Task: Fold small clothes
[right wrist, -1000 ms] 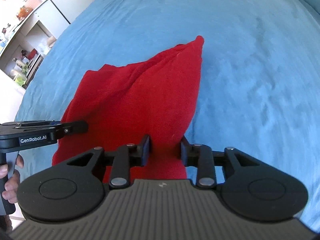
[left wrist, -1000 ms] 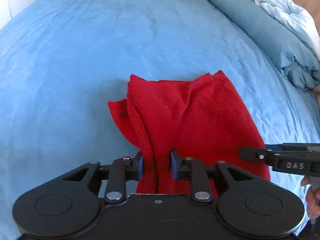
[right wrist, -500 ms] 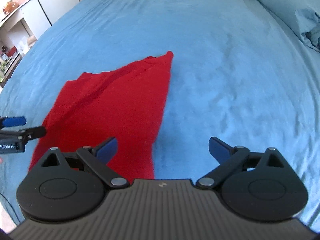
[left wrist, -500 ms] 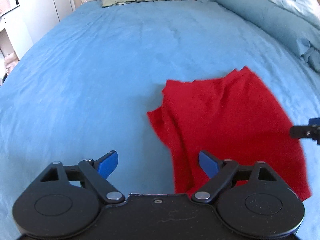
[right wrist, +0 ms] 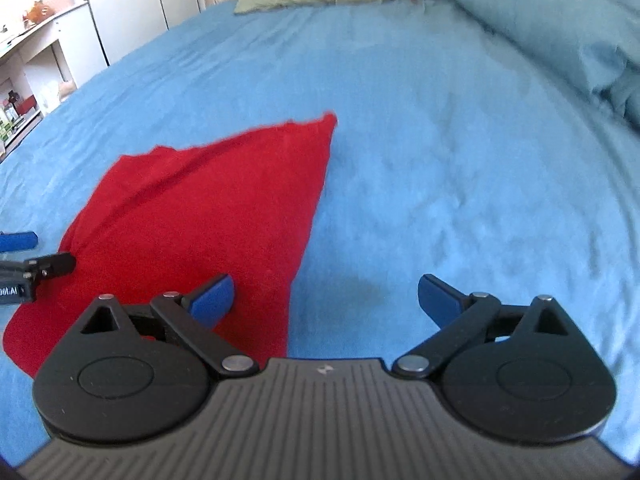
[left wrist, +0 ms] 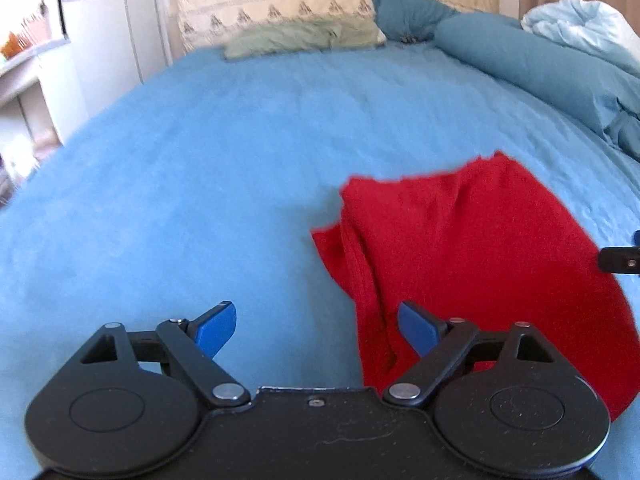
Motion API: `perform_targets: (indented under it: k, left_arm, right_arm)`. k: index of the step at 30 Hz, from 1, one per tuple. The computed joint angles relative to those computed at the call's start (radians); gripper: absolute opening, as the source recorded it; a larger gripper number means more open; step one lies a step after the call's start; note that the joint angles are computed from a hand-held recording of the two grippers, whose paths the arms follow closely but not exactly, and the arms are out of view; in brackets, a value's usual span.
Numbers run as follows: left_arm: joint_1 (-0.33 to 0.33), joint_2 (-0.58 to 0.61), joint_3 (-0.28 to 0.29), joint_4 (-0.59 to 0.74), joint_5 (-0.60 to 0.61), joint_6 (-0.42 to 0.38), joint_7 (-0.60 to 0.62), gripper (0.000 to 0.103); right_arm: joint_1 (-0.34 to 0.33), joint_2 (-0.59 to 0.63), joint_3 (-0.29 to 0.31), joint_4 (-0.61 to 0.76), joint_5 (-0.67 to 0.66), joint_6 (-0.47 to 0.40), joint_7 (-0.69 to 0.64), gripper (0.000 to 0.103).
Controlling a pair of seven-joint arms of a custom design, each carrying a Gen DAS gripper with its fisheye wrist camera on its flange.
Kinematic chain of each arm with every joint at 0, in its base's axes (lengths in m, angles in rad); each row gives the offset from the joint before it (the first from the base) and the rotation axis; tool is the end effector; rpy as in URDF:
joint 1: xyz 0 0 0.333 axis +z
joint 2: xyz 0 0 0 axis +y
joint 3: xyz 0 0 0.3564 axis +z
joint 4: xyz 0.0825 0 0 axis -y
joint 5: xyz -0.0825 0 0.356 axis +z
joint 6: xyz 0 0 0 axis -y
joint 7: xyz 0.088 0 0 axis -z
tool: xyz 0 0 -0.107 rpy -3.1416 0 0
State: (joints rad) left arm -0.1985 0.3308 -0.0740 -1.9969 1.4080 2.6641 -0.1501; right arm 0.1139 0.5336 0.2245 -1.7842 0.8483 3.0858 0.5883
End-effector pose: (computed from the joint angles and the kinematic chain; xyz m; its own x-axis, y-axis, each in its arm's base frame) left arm 0.5817 -0.1888 0.3704 0.2865 -0.9547 -0.0806 -0.6649 -0.1376 -0.7341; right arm 0.6758 0.1444 0.3807 0.4183 -0.9072 -0.0451 -0.6394 -0.2589 -0.7240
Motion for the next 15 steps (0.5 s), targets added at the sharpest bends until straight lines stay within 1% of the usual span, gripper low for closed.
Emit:
perform_targets:
  k: [2,4,5,6,7,9,11,12,13,14,15]
  left_arm:
    - [-0.015,-0.054,-0.006,-0.023,0.017,-0.029,-0.021,0.092]
    - [-0.022,-0.128,-0.026,-0.054,0.005,-0.057,-0.030,0.096]
    - [-0.027,-0.161,-0.040,-0.064,-0.015,-0.083,-0.019,0.098]
    - [-0.035,-0.200,-0.056,-0.076,-0.039,-0.123,-0.009,0.102]
    - [-0.043,-0.236,-0.075,-0.085,-0.063,-0.166,0.004,0.103]
    - [-0.057,-0.301,-0.111,-0.101,-0.112,-0.241,0.032,0.103]
    - [-0.067,-0.360,-0.142,-0.121,-0.161,-0.284,0.045,0.103]
    - [-0.068,-0.385,-0.154,-0.134,-0.179,-0.292,0.045,0.103]
    - [-0.073,-0.410,-0.168,-0.145,-0.207,-0.309,0.052,0.103]
    - [-0.076,-0.428,-0.180,-0.153,-0.234,-0.324,0.061,0.103]
    - [-0.082,-0.447,-0.193,-0.161,-0.261,-0.344,0.074,0.103]
  right_arm:
    - [-0.069,-0.058,0.095,-0.053,0.070,0.051,-0.083,0.103]
    - [-0.080,-0.135,0.106,-0.105,0.116,0.053,-0.095,0.103]
    - [-0.075,-0.178,0.096,-0.132,0.138,0.048,-0.092,0.103]
    - [-0.042,-0.221,0.054,-0.159,0.131,0.036,-0.054,0.103]
    - [-0.012,-0.270,0.014,-0.192,0.122,0.027,-0.013,0.103]
    - [0.022,-0.352,-0.026,-0.249,0.130,0.027,0.015,0.103]
    - [0.051,-0.427,-0.056,-0.304,0.140,0.038,0.025,0.103]
    - [0.073,-0.465,-0.081,-0.340,0.102,0.046,0.066,0.103]
    - [0.095,-0.502,-0.110,-0.382,0.022,0.051,0.145,0.103]
    - [0.104,-0.539,-0.130,-0.424,-0.066,0.049,0.228,0.103]
    - [0.103,-0.574,-0.138,-0.459,-0.125,0.037,0.283,0.103]
